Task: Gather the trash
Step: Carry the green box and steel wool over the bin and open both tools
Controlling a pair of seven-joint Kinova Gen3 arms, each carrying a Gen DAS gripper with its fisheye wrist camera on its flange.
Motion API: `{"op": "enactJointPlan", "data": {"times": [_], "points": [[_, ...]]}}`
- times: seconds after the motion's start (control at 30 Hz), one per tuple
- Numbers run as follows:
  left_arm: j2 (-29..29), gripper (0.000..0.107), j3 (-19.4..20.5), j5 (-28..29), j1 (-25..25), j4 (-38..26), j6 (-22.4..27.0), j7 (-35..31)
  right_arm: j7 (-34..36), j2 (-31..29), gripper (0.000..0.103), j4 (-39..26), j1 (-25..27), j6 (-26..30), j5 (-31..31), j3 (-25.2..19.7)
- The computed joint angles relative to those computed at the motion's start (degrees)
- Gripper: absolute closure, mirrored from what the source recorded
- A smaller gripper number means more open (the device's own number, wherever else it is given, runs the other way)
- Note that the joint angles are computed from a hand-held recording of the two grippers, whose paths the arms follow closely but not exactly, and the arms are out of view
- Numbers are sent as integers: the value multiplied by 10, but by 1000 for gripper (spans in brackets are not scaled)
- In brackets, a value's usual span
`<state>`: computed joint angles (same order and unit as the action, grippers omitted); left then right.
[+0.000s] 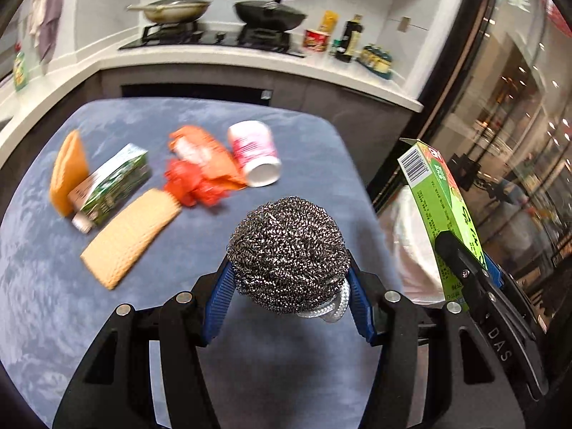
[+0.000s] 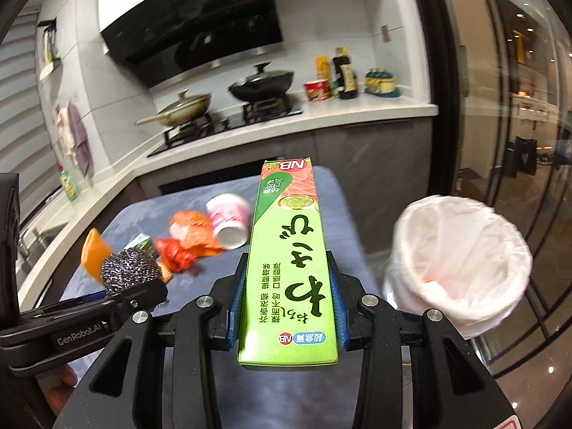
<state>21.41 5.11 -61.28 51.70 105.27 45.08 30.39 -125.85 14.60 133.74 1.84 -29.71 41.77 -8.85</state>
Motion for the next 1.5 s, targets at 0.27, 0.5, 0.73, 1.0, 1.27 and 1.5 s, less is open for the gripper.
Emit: {"op": "enactJointPlan", "data": {"times": [0.27, 0.5, 0.73, 1.0, 1.27, 1.5], "points": [[44, 53, -8, 11, 11, -98, -3, -81, -39, -2, 65, -7, 68, -25, 48, 33], [87, 53, -32, 49, 23, -181, -15, -162, -63, 14, 65, -30, 113, -28, 69, 55], [140, 53, -46, 105, 24, -271, -23, -266, -80, 46, 65, -62, 145, -8, 79, 53], [215, 52, -43, 185, 5, -396, -17, -417, -107, 91, 65, -104, 181, 20, 105, 37], [282, 52, -52, 264, -5, -512, 12, -531, -119, 127, 65, -147, 197, 58, 119, 12], [339, 52, -66, 329, -12, -619, 57, -615, -121, 158, 65, -184, 205, 94, 119, -15]]}}
